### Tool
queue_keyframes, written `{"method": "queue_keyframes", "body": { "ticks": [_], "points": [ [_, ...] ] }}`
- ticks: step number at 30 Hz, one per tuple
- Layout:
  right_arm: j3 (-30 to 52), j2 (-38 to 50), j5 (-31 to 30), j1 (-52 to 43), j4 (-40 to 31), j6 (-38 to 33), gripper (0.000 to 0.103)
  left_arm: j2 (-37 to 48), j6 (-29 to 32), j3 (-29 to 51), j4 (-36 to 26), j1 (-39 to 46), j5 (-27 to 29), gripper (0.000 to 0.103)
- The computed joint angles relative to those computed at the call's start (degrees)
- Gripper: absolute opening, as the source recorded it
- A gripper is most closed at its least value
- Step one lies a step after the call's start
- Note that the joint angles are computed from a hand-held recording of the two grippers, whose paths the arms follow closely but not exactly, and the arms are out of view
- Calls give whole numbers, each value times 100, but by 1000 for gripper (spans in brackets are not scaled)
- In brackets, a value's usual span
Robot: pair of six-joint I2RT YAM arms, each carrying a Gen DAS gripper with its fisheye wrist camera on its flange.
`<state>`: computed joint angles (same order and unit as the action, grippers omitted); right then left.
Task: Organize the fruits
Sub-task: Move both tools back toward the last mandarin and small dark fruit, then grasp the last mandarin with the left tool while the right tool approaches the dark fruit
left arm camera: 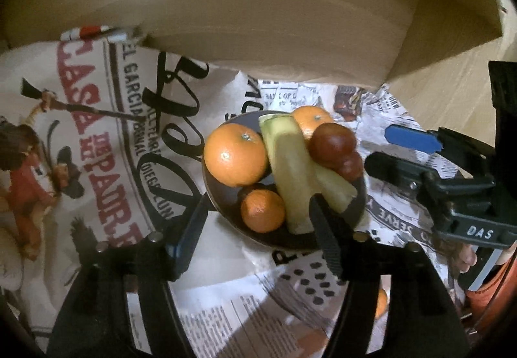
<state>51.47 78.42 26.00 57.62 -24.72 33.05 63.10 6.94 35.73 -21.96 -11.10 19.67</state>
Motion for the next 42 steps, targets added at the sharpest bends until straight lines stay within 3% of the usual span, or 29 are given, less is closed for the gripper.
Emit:
{"method": "queue_keyframes", "body": {
  "ticks": [7, 13, 20, 26, 29, 32, 33, 34, 42],
  "points": [
    [-151, -465, 708, 875, -510, 723, 62, -861, -110, -324, -476, -383, -241, 68],
    [-416, -739, 1250, 1699, -979, 1767, 62, -1357, -503, -775, -744, -1003, -455, 68],
    [-788, -1006, 1566, 2434, -1643, 3061, 62, -1370, -1228, -1180, -525, -2211, -1048, 68],
    [-943, -1156, 1635, 2784, -2048, 3715, 62, -1369, -1655, -1319, -331, -2907, -1335, 68],
    [-987, -1182, 1621, 2852, -2091, 3826, 62, -1057, -1761, -1324, -135, -3087, -1344, 62],
    [-1012, -1181, 1575, 2831, -2027, 3778, 62, -906, -1750, -1323, 40, -3205, -1429, 47],
    [-999, -1145, 1570, 2822, -2001, 3766, 62, -895, -1701, -1312, 35, -3198, -1371, 37],
    [-1003, -1125, 1534, 2776, -1930, 3694, 62, -886, -1635, -1304, 21, -3154, -1289, 35],
    [-1113, -726, 848, 2178, -804, 2739, 58, -1565, -1132, -1371, -455, -2513, -1132, 35]
  ]
}}
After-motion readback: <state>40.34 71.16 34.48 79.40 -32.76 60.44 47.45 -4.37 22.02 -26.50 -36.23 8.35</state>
